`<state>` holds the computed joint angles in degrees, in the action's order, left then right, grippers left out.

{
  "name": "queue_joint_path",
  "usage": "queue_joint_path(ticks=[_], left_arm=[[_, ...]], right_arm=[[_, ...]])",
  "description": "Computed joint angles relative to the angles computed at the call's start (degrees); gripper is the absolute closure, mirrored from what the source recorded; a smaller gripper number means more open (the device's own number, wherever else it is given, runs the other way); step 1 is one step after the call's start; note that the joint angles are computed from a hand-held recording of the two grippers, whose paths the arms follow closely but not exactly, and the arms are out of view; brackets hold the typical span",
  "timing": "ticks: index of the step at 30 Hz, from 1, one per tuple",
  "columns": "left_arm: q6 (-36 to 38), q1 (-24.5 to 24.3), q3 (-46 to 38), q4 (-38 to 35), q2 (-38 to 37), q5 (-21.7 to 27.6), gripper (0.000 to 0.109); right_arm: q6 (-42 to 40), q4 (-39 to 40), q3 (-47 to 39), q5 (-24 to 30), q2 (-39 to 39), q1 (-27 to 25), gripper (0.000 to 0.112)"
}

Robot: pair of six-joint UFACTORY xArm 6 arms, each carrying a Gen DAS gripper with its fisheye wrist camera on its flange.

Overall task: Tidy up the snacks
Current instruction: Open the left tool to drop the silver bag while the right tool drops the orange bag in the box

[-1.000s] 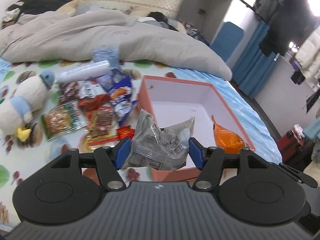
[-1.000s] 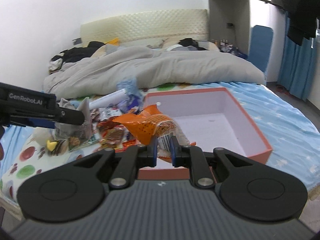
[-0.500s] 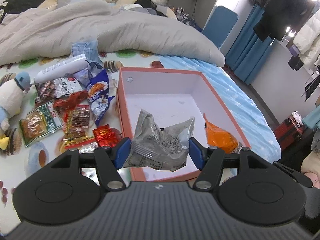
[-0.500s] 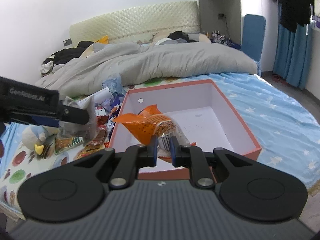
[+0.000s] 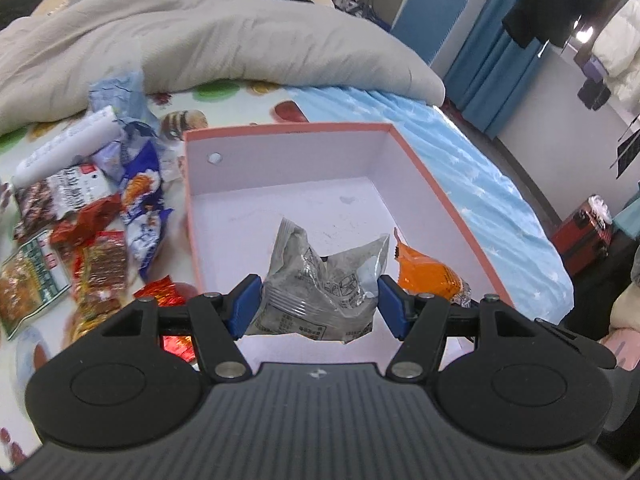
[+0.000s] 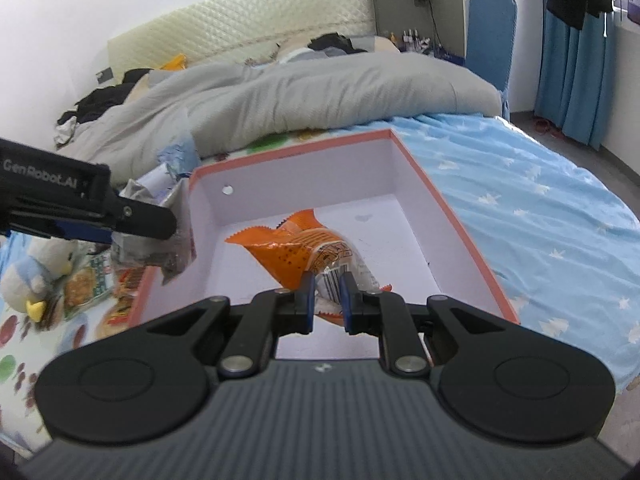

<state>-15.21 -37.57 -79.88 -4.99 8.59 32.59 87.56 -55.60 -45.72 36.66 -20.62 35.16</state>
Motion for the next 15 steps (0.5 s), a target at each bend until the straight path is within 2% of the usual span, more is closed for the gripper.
queue_joint_path(ticks=[9,15], left_arm=[[1.71,0.43,-7.57,-1.04,8.87,2.51,0.040],[2.10,0.47,-9.02,-1.33,11.23,1.71,0.040]], right_arm=[[-3.66,4.14,0.17,-5.02,3.77,-4.81,0.095],[-6.53,7.01,-0.49,-7.50,6.63,-6.62,0.095]])
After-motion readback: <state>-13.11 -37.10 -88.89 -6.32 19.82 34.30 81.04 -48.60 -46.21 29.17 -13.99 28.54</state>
